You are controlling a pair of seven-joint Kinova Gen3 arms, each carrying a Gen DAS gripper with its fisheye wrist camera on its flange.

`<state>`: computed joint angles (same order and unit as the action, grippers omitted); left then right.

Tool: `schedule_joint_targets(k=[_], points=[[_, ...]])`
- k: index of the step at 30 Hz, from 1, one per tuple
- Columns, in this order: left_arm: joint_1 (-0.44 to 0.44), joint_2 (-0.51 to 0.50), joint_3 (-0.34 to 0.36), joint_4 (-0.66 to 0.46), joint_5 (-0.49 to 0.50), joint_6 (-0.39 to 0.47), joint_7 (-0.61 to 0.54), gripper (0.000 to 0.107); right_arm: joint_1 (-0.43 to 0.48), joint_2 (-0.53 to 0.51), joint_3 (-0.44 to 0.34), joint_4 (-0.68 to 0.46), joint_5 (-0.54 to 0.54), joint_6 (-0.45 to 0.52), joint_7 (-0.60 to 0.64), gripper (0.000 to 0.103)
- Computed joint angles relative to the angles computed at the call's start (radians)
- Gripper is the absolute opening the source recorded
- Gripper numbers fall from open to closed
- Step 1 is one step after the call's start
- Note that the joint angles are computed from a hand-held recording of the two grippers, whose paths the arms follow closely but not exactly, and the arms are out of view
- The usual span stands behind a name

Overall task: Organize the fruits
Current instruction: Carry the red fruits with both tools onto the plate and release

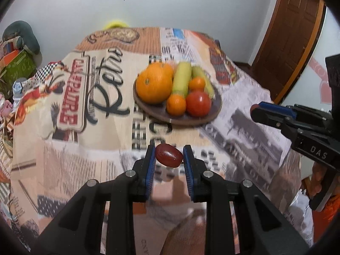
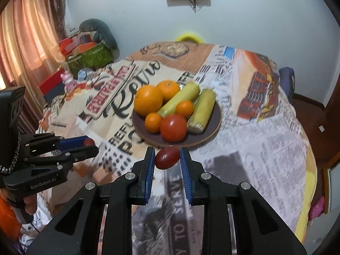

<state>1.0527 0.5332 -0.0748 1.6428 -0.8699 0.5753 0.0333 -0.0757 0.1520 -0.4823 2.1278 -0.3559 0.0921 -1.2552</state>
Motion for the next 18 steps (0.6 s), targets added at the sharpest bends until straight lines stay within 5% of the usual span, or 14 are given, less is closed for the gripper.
schedule_joint_targets(k=[9,18], points=[[-0.042,0.024,-0.011,-0.064,-0.002,-0.021,-0.05,0.026,0.012,0.036,0.021,-0.041,0.042,-0.029,-0.034,0.022],[-0.109,0.093,-0.016,-0.138,0.127,-0.058,-0.195,0.026,0.023,0.135,0.025,-0.097,0.134,-0.022,-0.107,0.022]])
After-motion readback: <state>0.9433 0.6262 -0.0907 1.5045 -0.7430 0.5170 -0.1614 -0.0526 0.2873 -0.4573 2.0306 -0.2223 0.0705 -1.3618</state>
